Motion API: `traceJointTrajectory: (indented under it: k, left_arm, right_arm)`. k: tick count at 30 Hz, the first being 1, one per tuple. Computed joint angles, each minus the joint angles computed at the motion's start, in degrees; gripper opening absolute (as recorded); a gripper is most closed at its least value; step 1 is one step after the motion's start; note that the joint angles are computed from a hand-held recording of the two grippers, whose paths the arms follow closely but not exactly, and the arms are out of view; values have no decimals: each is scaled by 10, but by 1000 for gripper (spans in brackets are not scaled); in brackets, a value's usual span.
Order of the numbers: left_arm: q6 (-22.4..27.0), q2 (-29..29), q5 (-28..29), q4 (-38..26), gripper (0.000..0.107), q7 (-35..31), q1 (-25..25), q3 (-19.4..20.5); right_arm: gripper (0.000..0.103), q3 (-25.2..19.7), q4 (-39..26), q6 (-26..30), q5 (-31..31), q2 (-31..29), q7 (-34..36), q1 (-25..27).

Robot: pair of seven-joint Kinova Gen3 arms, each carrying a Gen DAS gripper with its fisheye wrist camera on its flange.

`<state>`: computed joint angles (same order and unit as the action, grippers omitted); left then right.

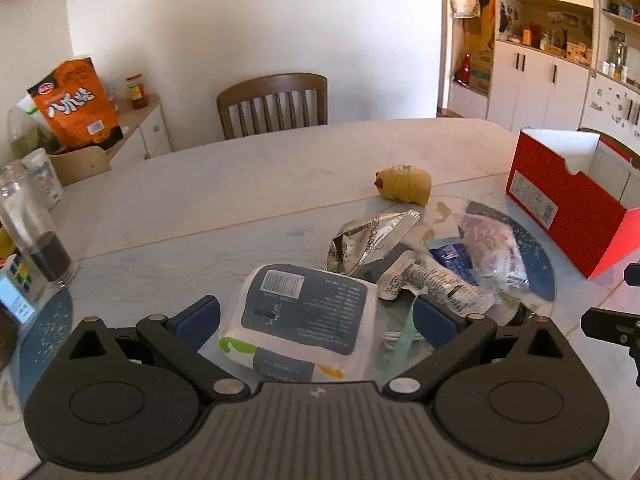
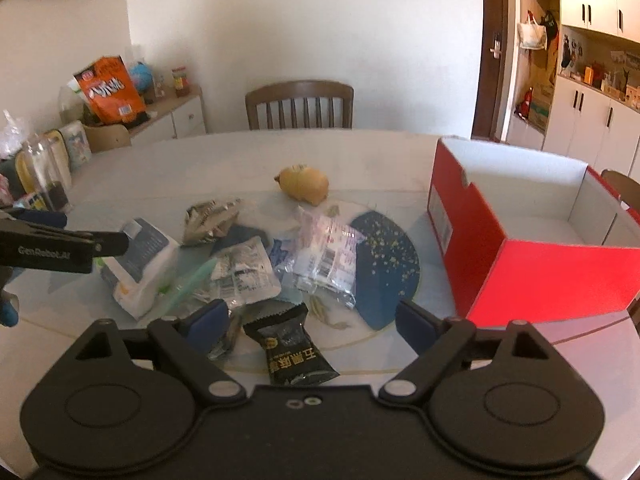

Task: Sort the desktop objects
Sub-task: 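Move both tools toward the pile of packets on the table, then grasp the black snack packet with the right tool while the left tool grasps the white wipes pack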

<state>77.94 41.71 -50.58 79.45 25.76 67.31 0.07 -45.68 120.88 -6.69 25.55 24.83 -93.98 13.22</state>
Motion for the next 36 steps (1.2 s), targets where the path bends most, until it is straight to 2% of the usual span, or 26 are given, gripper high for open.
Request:
traceJointTrajectory:
  k: [4, 7, 11, 17, 22, 28, 32, 34, 36]
  left_arm:
    - [-39, -5, -12, 35, 103, -3, -12, 1]
    - [-56, -3, -20, 51, 103, -5, -19, 0]
    - [-65, 0, -17, 63, 103, -21, -31, 0]
    - [-145, -28, -31, 127, 103, -12, -56, 2]
    - [-202, -42, -52, 168, 103, 19, -67, -4]
    - [-232, -41, -62, 181, 103, 20, -77, -7]
    - [-231, -42, -56, 182, 103, 19, -79, -9]
    - [-223, -45, -60, 186, 103, 36, -69, -15]
    - [-237, -60, -73, 208, 103, 72, -66, -18]
  right_arm:
    - [89, 71, -15, 5, -24, 6, 10, -75]
    - [87, 105, -25, 15, -42, 12, 25, -113]
    - [87, 128, -37, 31, -74, 20, 50, -142]
    - [87, 116, -55, 57, -106, 35, 91, -139]
    - [87, 131, -63, 69, -140, 41, 126, -156]
    - [86, 149, -78, 88, -179, 51, 167, -178]
    - [78, 163, -90, 106, -201, 56, 189, -194]
    - [78, 167, -91, 106, -214, 55, 199, -197]
    - [78, 172, -93, 107, -225, 55, 206, -201]
